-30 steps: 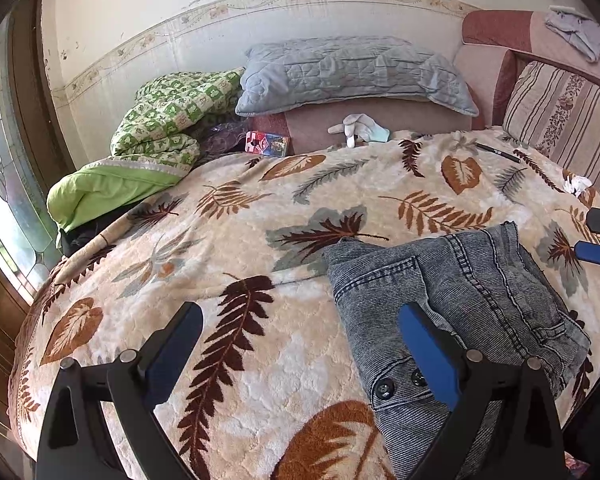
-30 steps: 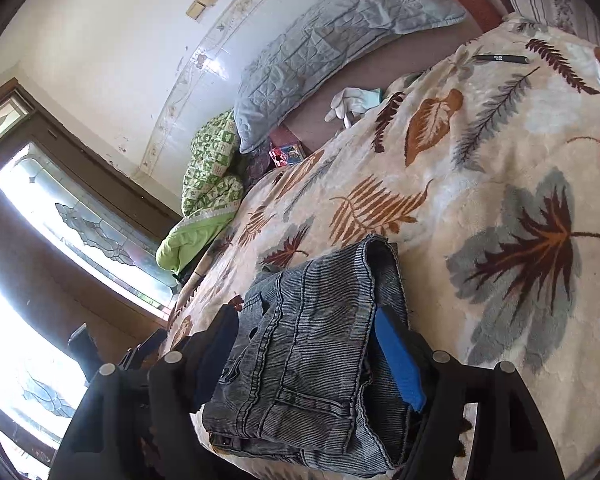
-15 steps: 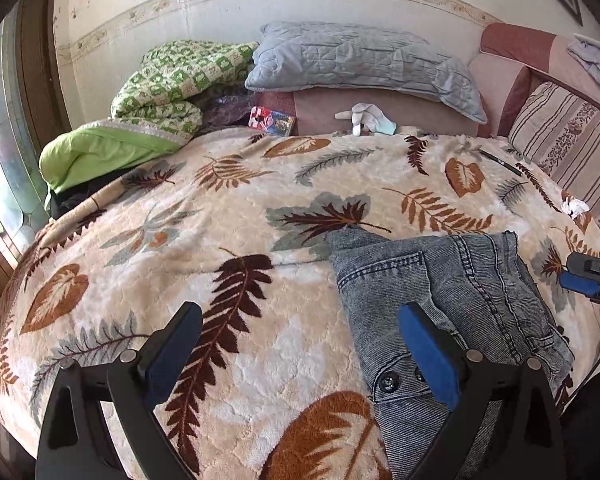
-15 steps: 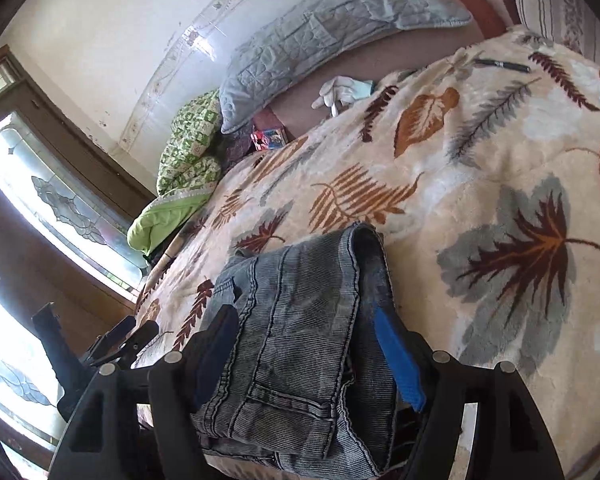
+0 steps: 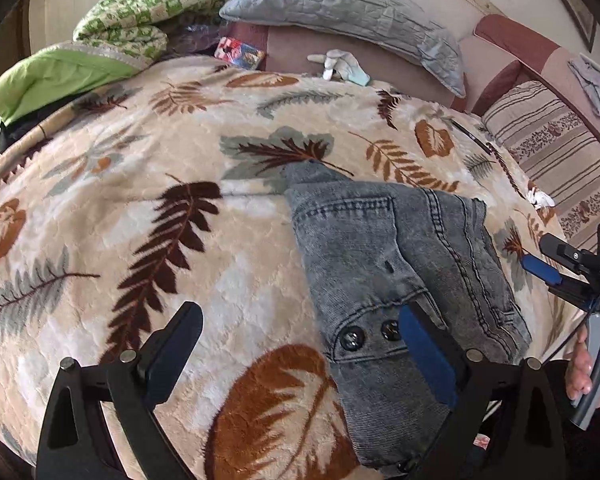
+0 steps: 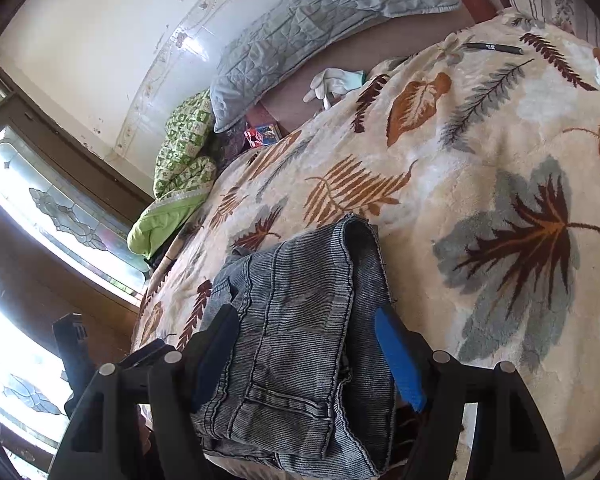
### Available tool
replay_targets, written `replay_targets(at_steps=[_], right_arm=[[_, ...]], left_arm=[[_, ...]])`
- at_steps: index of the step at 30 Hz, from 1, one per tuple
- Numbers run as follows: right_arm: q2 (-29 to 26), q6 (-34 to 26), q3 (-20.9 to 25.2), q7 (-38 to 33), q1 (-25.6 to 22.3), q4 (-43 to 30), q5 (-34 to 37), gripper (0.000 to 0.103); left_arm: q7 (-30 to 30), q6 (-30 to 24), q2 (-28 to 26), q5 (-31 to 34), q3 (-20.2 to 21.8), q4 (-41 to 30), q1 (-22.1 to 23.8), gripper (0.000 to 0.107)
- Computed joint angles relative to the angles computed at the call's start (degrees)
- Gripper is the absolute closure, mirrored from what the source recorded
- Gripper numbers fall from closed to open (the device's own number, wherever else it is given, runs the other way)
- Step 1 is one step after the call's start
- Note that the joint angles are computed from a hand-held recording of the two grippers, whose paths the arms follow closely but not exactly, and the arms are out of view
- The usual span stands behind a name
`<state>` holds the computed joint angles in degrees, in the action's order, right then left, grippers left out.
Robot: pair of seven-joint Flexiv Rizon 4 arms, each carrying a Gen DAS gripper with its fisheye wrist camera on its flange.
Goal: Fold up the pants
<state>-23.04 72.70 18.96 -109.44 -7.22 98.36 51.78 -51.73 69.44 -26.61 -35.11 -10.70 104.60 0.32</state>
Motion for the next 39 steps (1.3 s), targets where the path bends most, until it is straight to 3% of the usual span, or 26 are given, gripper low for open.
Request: replay_targets(at_steps=[3,9,12,13,15,17,18,21,23,27,31,35,39], right_arm=[[0.1,-0.4,-0.3,0.2,-0.2,0.2,0.0,0.029],[0.9,-0.6,-0.5,-0.4,-1.1,0.9,1.3,0.029],[0.9,-0.9,-1.7,1.8,-0.4,1.3,0.4,0.029],[0.9,-1.0,-1.8,2.1,-0.5,1.2,0.3,0.029],[1.0,-0.7,-1.0,0.6,-1.3,1.0,2.0,0.029],[1.4,0.2,0.8,-4.5,-2.7,0.3,5.5,0.029],[1.5,0.3,1.7,-7.5,-3.2,-0.1,7.3,0.029],[1.6,0.4,1.2,-10.9,-0.8,-0.5,7.3,0.029],[0.8,0.8,0.7,-10.7,0.9,-1.2,6.3,0.029],[-2.3,-9.8,1.8,-11.8,-1.3,-7.5,9.2,0.029],[-6.8,-16.1,-0.2,-7.1,0.5,-14.0,7.8,0.029],[-12.4,-18.8,-1.0,-0.3,1.9,-20.2,5.4,0.029],[-15.0,-18.4,0.0,-0.4,2.0,-22.2,2.0,0.029]], left_arm=[[-0.1,-3.5,-0.1,-0.2,0.0,-0.5,0.2,0.008],[-0.4,1.6,-0.1,2.5,1.1,0.0,-1.8,0.008],[-1.7,1.2,-0.6,4.9,1.7,-0.8,-2.3,0.008],[-1.7,3.1,-0.4,3.9,0.9,-0.2,-1.9,0.008],[2.8,10.5,0.6,-2.0,-5.2,2.9,1.7,0.008],[7.5,17.1,1.0,-6.8,-11.4,4.8,5.3,0.008],[7.9,18.9,0.8,-7.1,-12.4,4.9,5.7,0.008],[4.7,15.8,0.2,-3.3,-9.0,3.5,3.6,0.008],[6.1,14.4,0.2,-2.7,-10.1,3.7,4.1,0.008],[10.5,13.4,0.2,0.3,-10.3,4.3,3.1,0.008],[8.1,5.4,-1.4,7.0,-3.0,1.3,-1.9,0.008],[10.1,3.3,-2.0,4.3,-4.7,1.5,-0.5,0.008],[12.3,2.8,-2.3,4.4,-4.3,1.1,-1.0,0.007]])
